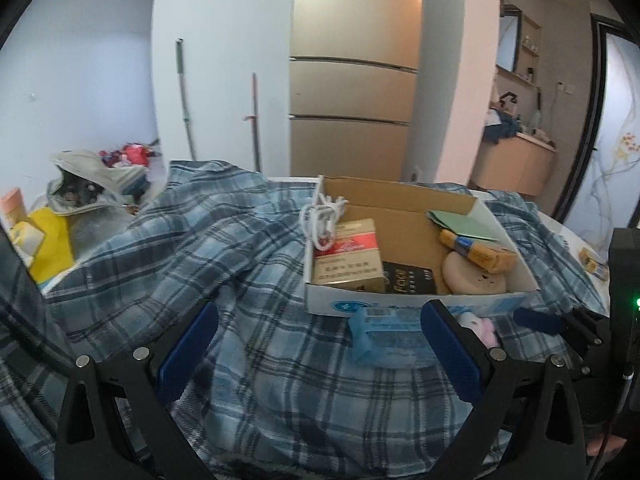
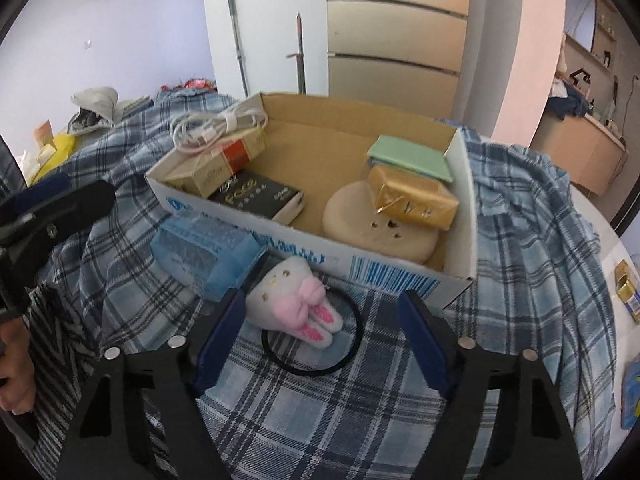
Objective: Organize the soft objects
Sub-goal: 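Lower the right tool toward the pink bunny plush while the left tool approaches the blue tissue pack, then grasp the pink-white bunny plush with the right tool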
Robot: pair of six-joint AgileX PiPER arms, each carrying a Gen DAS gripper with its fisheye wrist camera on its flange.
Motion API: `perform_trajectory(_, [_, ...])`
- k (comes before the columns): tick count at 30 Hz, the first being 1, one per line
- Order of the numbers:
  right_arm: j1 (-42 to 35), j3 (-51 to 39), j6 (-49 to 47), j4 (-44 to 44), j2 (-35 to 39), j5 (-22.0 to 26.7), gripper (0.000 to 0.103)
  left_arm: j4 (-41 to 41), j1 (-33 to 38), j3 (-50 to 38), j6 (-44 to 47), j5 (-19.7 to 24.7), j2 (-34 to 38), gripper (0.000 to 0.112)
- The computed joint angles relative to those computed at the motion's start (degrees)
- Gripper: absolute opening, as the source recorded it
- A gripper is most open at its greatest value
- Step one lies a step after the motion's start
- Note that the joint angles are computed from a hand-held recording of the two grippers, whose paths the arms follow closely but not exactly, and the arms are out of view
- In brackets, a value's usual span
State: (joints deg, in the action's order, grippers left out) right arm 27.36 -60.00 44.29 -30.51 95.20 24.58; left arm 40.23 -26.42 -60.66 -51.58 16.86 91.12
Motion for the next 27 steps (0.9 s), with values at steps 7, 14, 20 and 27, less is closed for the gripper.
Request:
perform_trajectory(7, [-0.1, -1.3, -7.5, 6.4, 1.5, 0.4, 0.051, -7.5, 0.6, -0.5, 8.2, -0.8, 0.3, 0.102])
perform_trajectory(14, [0.8, 0.9, -7.1, 4.5, -0.7, -2.9, 0.029, -3.6, 1.1, 3.0, 5.0, -6.0, -2.4, 0.103])
perform_trajectory(20, [3.1, 4.5, 6.2, -9.9, -4.5, -4.6, 0.027, 1.1, 0.5, 3.3, 0.9, -6.2, -2.7, 0.103])
perform_trajectory(27, [4.3, 7.0, 20.3, -23.3, -7.2, -4.5, 0.019, -3.4, 1.1, 3.2, 5.0, -6.2, -2.6, 0.102])
